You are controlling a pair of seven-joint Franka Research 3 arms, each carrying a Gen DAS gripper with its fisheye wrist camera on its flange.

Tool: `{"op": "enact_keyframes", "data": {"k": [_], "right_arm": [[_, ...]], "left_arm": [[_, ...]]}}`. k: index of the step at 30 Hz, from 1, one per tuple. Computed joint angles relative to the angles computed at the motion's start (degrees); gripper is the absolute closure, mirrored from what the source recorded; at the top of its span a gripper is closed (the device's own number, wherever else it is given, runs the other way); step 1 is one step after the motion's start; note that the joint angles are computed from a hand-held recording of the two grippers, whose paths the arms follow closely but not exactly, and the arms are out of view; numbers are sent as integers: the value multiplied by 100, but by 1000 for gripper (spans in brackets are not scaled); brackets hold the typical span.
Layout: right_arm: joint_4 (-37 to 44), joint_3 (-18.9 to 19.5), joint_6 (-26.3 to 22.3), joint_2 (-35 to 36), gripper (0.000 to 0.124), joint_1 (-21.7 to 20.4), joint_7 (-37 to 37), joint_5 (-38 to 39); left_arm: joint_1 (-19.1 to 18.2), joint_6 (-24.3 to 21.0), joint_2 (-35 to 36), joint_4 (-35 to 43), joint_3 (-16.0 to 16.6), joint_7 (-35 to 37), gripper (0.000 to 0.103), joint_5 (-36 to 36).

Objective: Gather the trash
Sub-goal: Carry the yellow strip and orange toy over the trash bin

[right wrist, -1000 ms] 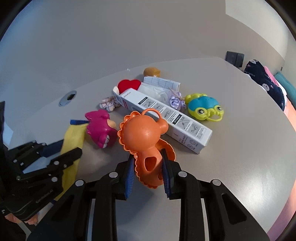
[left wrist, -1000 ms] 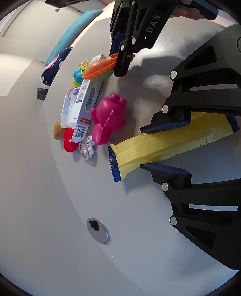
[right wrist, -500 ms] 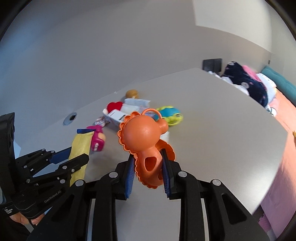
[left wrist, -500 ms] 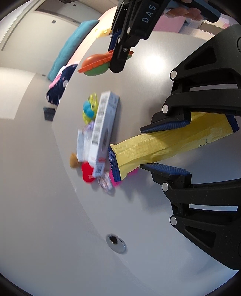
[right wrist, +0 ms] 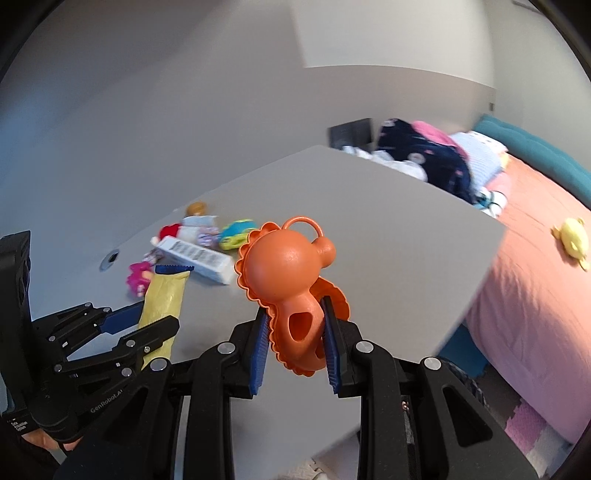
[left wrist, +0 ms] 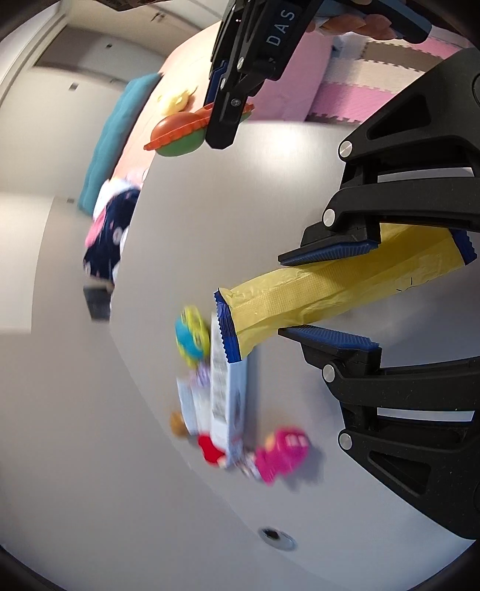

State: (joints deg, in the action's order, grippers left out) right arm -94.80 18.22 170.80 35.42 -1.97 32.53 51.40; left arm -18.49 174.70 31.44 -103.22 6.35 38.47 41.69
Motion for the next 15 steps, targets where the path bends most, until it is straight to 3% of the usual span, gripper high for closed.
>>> {"op": "enact_keyframes", "data": {"k": [6,15], "right_arm": [[-286,48,135,-185,96,-456,-247,415],[-598,-91,288,-353,96,-919,-629,1088]], "left_arm": [[51,-361,453,779,-613,712,71,-343],[-90,-772,1127,1821,-1168,1813,70,-996]]}}
